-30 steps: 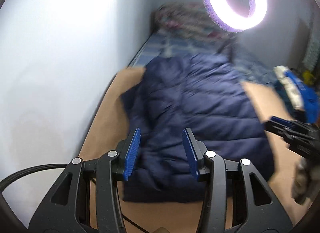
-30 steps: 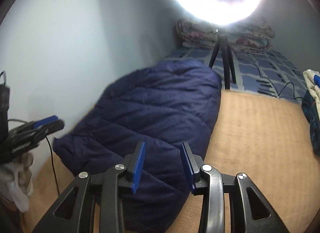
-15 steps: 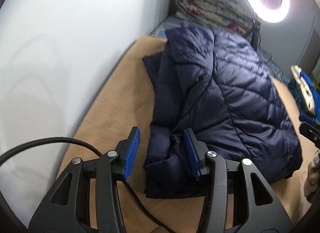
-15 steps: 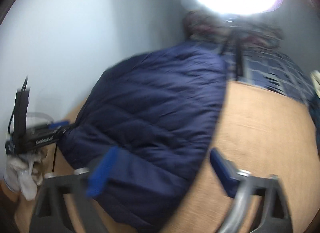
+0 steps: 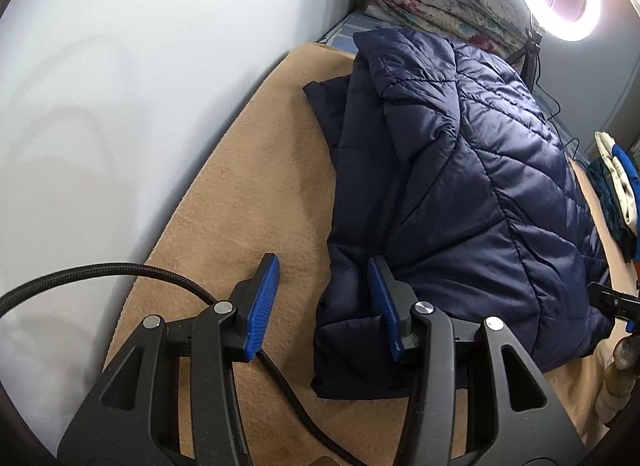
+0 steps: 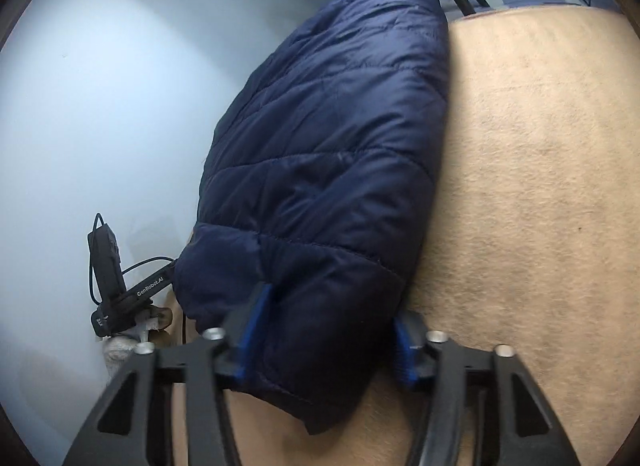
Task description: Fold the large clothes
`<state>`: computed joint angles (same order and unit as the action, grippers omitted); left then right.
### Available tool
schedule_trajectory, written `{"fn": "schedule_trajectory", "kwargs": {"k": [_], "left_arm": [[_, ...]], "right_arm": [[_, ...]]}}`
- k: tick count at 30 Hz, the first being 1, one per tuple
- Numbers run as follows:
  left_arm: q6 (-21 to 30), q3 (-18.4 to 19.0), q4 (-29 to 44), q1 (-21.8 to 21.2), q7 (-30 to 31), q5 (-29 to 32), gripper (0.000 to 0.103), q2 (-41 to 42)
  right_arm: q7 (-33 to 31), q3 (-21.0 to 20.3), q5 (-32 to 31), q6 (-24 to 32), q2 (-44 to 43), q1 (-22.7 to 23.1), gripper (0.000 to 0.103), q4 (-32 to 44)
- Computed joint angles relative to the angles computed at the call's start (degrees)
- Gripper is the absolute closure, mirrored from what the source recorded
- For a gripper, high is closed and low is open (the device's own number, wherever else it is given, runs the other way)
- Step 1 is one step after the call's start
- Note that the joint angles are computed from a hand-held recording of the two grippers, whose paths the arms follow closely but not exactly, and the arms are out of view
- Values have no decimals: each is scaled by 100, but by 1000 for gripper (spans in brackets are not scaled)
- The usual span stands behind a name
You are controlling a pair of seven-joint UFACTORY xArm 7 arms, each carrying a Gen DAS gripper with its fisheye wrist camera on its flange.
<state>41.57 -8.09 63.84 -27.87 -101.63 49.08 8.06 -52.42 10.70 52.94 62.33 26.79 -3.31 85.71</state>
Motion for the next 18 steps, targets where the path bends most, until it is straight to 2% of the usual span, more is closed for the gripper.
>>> {"fn": "schedule_trajectory", "kwargs": {"k": [2, 5, 8, 13, 18], "left_arm": [[3, -19, 96, 9, 183, -126, 63, 52], [247, -77, 318, -67, 569, -403, 70, 125], [528, -125, 489, -191, 791, -603, 71, 150], [835, -276, 639, -464, 817, -956, 71, 142], [1030, -446, 918, -822, 775, -1228, 71, 269]], "right_arm": [[48, -19, -167, -161, -19, 105, 68, 50], [189, -55, -441, -388, -221, 244, 79, -43], [394, -113, -704, -522, -421, 332, 85, -181], [416, -296, -1020, -560, -1020, 275, 88, -739], [84, -634, -1316, -402, -1773, 110, 88, -1414]]}}
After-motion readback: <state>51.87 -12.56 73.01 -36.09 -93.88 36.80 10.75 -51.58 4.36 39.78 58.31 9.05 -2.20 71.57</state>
